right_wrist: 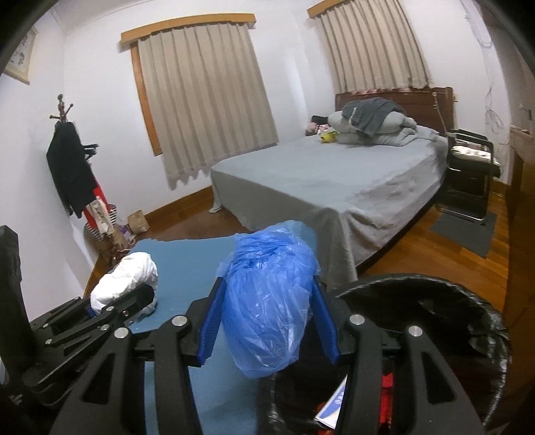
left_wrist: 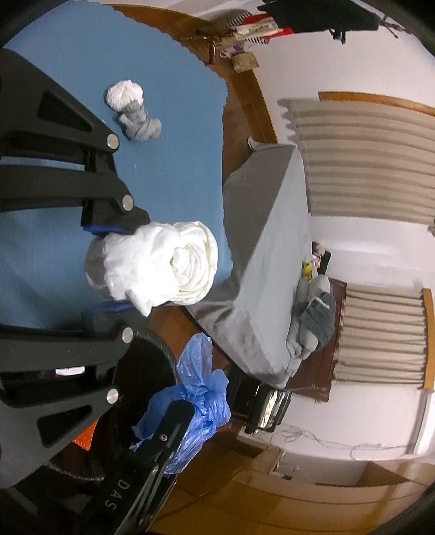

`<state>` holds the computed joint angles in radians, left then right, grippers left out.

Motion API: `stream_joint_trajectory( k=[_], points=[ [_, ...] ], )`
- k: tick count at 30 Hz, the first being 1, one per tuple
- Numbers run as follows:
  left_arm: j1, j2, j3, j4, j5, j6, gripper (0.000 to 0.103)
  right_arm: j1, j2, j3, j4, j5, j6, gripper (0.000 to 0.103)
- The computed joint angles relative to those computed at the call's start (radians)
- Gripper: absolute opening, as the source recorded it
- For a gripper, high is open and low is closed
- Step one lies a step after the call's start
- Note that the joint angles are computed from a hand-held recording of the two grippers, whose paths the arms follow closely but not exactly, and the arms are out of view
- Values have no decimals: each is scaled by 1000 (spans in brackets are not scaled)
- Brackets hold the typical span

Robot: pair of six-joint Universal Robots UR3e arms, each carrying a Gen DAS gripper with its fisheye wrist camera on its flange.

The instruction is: Collect trash

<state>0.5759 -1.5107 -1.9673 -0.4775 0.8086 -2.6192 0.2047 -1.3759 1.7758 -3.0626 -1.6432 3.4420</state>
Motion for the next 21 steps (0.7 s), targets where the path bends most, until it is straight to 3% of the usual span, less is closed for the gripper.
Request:
stream_joint_trajectory(
  k=[21],
  points=[
    [-220, 19, -33, 59, 20, -49, 29, -220, -310, 335, -17, 33, -35, 50]
  ],
)
